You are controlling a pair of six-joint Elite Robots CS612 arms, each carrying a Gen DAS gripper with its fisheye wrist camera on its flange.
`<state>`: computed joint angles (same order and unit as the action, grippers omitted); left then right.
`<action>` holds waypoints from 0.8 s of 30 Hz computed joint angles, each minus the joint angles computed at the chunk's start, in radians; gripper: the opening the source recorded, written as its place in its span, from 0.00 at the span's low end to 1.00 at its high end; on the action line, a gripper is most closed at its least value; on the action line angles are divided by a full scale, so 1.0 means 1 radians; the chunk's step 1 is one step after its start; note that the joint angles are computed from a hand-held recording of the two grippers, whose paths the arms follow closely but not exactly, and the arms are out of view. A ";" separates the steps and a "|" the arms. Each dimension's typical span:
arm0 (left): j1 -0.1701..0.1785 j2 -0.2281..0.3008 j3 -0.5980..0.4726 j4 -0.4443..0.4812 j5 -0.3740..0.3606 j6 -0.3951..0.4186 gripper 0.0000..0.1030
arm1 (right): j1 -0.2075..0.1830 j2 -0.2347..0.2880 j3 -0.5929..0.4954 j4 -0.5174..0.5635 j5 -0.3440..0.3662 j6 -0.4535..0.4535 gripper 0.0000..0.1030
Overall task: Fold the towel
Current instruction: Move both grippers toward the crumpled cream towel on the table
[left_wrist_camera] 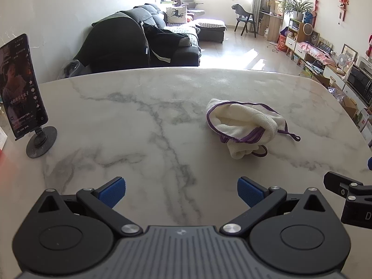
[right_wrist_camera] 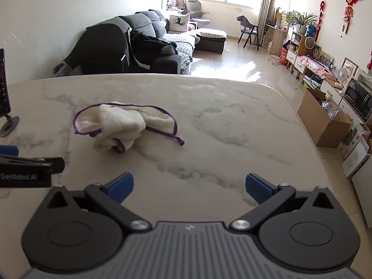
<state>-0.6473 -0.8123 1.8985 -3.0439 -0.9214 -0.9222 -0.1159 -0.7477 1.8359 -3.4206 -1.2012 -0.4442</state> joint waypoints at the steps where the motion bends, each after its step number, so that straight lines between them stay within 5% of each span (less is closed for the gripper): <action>1: 0.000 0.000 0.000 0.001 0.000 0.001 0.99 | 0.000 0.000 0.000 -0.001 -0.001 0.000 1.00; 24: 0.000 0.007 -0.013 0.026 -0.002 -0.001 0.99 | 0.000 0.000 0.001 0.000 0.005 -0.013 1.00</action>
